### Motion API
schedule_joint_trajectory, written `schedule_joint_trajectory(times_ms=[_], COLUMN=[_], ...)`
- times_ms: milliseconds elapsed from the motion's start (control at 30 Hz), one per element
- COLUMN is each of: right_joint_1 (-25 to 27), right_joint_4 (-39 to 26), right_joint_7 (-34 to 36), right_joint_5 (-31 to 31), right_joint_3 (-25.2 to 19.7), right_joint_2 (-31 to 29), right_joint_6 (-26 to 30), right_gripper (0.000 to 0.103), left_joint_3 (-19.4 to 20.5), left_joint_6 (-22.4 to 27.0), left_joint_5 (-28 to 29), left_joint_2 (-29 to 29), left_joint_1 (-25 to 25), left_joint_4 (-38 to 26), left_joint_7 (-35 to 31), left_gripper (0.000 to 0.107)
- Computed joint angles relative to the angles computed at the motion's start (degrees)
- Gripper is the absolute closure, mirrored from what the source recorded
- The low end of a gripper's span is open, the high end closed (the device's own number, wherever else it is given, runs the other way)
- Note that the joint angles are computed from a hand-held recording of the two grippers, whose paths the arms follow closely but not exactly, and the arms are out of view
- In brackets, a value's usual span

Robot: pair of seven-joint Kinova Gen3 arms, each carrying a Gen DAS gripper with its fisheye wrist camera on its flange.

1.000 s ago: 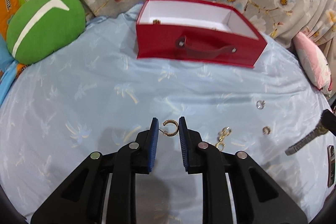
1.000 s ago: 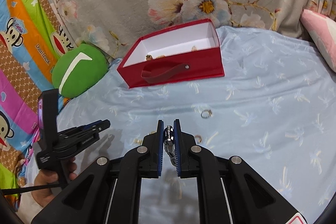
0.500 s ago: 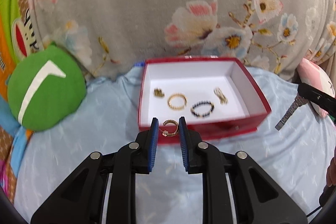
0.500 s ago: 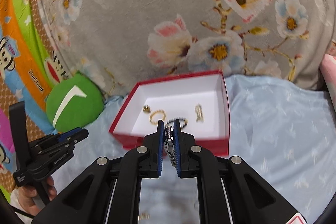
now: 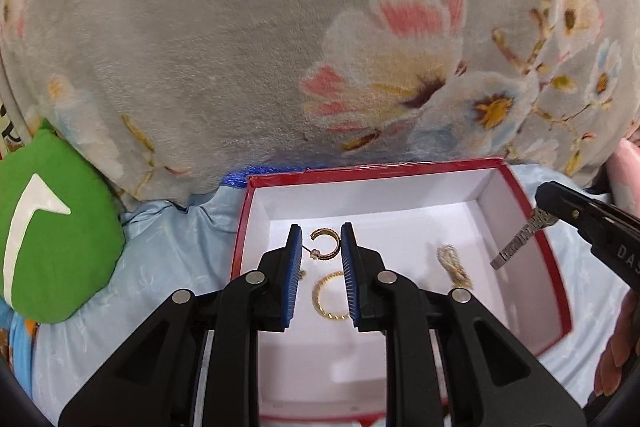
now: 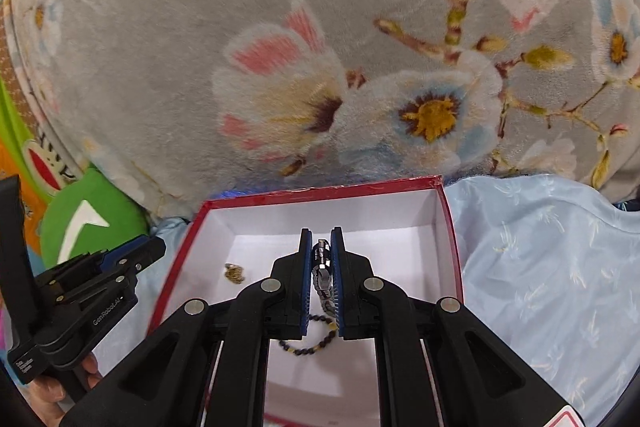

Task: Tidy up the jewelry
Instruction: 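Open both tools to drop the watch and earring into the box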

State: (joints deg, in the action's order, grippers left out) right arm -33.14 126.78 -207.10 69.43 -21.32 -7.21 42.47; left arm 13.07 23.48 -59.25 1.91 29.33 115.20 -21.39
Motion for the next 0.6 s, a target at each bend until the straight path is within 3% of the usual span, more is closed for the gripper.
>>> schedule_joint_trajectory(times_ms=[100,267,467,500,600], right_joint_1=[0.7,1.0,1.2,1.2,-0.2], right_joint_4=[-1.2,-1.0,0.3,0.7,1.5], right_joint_7=[1.6,1.2,1.4,0.9,-2.2], right_joint_5=[0.1,1.3,1.9,2.4,4.7], right_joint_3=[1.6,4.5,6.4,6.5,5.4], right_joint_2=[3.0,6.3,7.0,7.1,7.6], right_joint_6=[-0.2,-1.2,-3.1,-3.4,0.3], right_gripper=[0.094,0.094,0.094,0.094,0.093], left_joint_3=[1.3,-3.8,-9.1,-9.9,-11.5], left_joint_6=[1.3,2.9,2.6,3.0,3.0], left_joint_5=[0.3,2.0,0.3,-0.5,-2.6], left_joint_2=[4.0,9.3,12.7,13.0,13.4], left_joint_1=[-0.8,4.5,9.5,10.5,12.1], left_joint_4=[-3.1,-6.9,-8.2,-8.4,-8.2], left_joint_7=[-1.2,-2.5,1.0,2.0,5.5], left_gripper=[0.088,0.088,0.088,0.084,0.053])
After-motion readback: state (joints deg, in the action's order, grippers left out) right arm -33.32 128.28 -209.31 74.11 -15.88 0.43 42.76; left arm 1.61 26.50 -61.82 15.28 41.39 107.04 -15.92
